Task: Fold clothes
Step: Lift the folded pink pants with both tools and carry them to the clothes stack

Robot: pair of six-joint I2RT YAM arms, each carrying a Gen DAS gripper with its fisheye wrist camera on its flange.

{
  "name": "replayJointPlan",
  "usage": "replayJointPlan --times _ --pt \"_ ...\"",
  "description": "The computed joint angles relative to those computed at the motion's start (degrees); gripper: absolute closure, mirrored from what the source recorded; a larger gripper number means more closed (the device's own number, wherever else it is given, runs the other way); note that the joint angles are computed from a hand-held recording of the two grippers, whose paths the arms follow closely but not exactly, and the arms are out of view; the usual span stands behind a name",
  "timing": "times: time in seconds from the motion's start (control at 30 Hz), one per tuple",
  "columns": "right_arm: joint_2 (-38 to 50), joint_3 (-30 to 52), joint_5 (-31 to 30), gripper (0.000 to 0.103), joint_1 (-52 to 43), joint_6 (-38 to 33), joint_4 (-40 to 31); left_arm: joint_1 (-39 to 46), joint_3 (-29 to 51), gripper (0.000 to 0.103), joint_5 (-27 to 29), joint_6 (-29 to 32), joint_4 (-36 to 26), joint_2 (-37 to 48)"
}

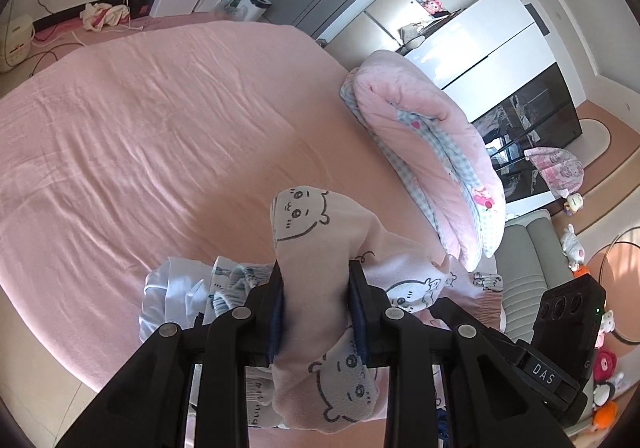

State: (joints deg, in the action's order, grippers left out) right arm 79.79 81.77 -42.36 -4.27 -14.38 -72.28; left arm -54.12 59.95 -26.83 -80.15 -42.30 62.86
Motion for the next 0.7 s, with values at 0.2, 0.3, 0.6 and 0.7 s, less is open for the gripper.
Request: replayJointPlan --times 0.2,0.3,0.6,0.7 --pt "3.16 -3.86 2.67 0.06 0.35 -1.67 0.92 -0.71 -2.3 0.077 1.15 -1.35 -1.3 0.14" --pt "3.33 -6.92 3.35 0.06 0.18 -2.08 2.04 -1.52 -3.84 0.075 1.35 -2.76 -1.01 -0.32" --pt "0.32 -11.86 5.96 0.027 0.77 -2.85 6.67 -2.96 -9.86 0.074 0.39 -6.54 1.44 -5.46" --pt "0.62 -11.2 5.55 0.025 -0.36 -2.68 5.43 -3.19 -11.12 0.073 0.8 -7.4 2.8 -7.12"
